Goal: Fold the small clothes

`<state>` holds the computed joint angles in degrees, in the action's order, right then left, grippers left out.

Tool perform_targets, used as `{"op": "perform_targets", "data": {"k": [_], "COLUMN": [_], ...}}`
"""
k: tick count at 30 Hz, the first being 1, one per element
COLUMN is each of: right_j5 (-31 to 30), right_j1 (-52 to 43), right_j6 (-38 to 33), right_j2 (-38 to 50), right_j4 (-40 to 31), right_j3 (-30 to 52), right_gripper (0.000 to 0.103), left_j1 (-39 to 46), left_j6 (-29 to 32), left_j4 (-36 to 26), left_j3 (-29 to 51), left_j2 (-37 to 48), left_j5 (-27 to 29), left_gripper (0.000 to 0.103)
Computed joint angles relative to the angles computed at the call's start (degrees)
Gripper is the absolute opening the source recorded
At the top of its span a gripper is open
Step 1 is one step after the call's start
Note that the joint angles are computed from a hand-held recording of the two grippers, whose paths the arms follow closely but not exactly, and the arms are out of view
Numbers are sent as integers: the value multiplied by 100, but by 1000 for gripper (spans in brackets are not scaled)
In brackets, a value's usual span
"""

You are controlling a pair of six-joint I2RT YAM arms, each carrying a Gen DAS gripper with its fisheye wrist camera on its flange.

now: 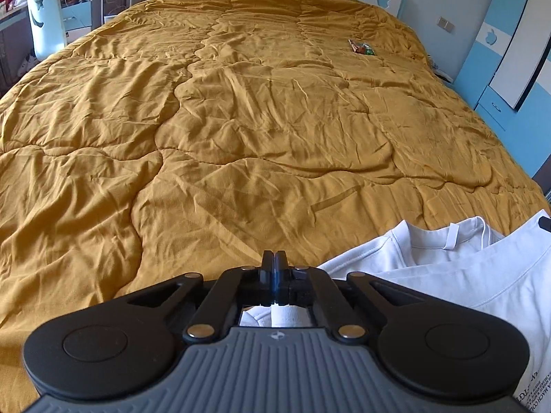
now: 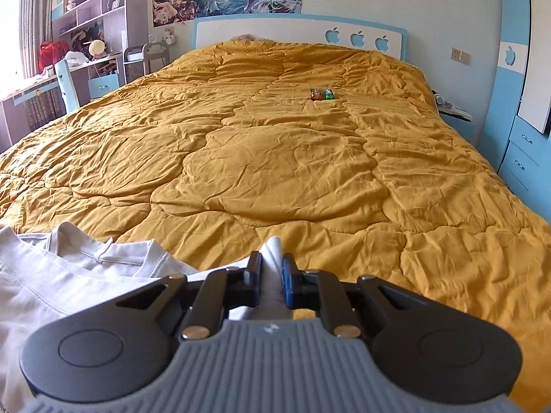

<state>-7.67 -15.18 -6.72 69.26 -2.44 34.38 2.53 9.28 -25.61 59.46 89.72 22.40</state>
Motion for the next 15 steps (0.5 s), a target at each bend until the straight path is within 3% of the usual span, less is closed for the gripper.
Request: {"op": "perform_targets", "data": {"k": [5, 6, 7, 8, 10, 15], "right_j5": [-31, -37, -35, -23, 1, 41], "right_j1": [-25, -28, -27, -21, -13, 31], "right_j6": [100, 124, 143, 162, 206, 291], "right_j2": [86, 99, 102, 104, 120, 136], "right_j4": [36, 40, 47, 55, 53, 40], "right_j3": [-27, -30, -43, -56, -64, -75], "right_gripper": [7, 7, 7, 7, 7, 7], "left_j1": [334, 369, 374, 320, 60, -484], "left_j6": [41, 148, 257, 354, 570, 765], "left_j4": [-144, -259, -328, -266, -16, 197], "left_j3": [68, 139, 176, 119, -115, -238], "left_j2": [136, 190, 209, 152, -69, 27], "left_j5": [805, 980, 1070, 1023, 569, -442], "left_gripper": [0, 3, 19, 38, 49, 49]}}
